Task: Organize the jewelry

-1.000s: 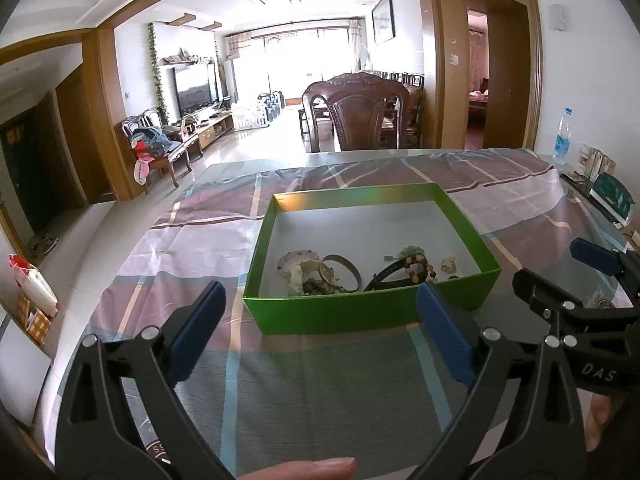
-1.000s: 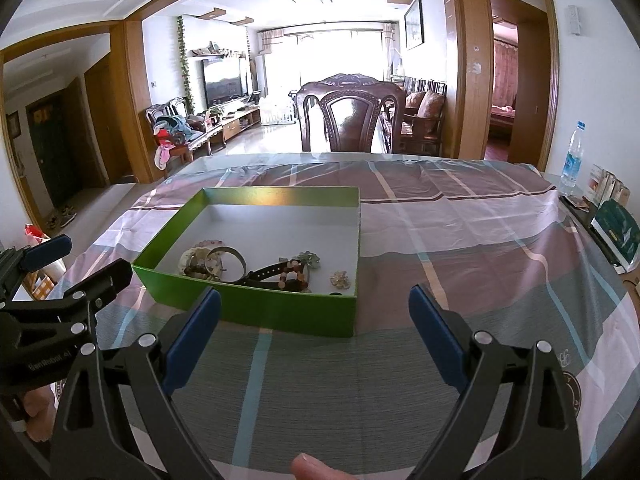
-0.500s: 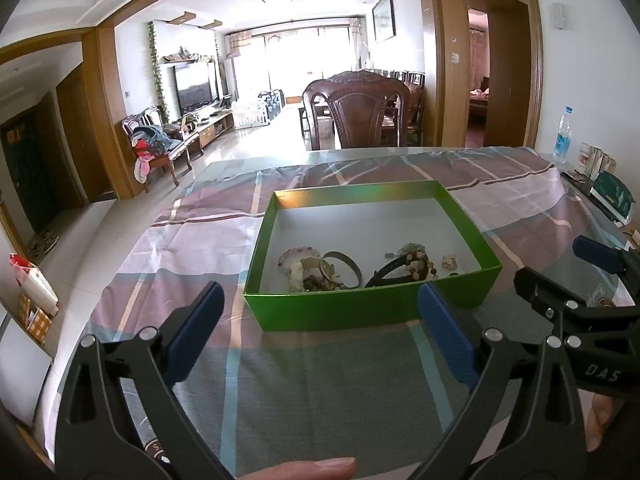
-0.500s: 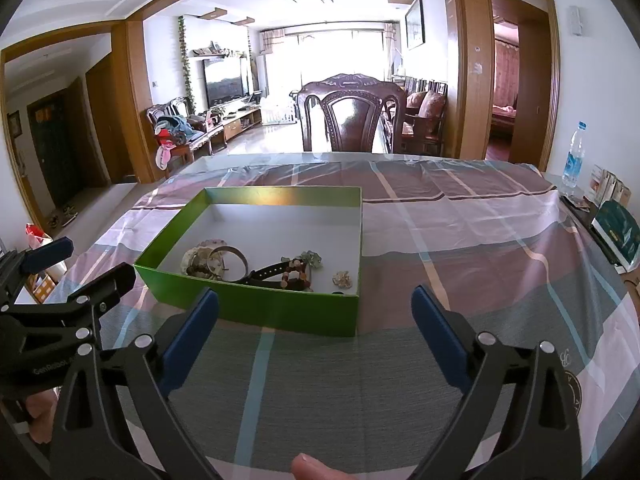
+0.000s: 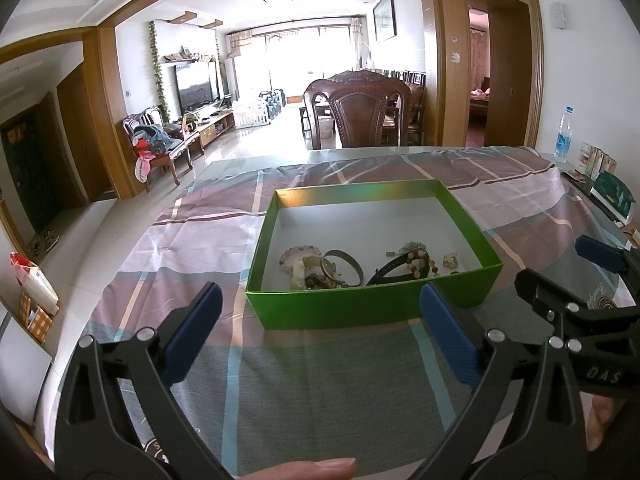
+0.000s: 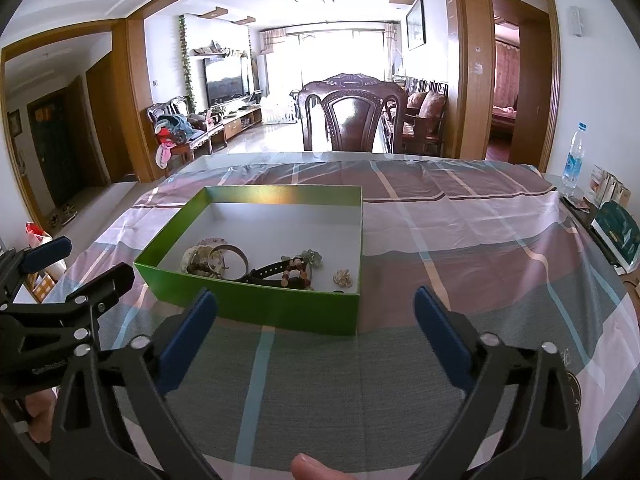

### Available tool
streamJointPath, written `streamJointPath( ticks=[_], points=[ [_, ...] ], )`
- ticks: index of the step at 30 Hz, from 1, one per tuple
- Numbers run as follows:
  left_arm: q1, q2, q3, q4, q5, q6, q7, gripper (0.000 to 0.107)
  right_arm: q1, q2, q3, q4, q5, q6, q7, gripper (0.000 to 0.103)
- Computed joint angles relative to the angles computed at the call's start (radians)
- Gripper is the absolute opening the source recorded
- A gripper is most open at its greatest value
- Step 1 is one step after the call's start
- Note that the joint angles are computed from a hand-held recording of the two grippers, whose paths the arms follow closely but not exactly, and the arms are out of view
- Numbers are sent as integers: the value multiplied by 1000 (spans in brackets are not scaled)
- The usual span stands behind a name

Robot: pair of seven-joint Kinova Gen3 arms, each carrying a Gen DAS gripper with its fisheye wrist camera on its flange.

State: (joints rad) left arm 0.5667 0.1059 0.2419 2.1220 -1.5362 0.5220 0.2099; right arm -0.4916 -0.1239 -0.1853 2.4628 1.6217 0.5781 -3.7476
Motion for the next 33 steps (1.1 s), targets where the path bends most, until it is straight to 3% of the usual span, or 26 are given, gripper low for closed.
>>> streamJointPath(
  ticks=[33],
  points=[
    [-3,-1,2,12,-3,-6,10,99,-12,5,2,12,27,14,-38,100]
  ],
)
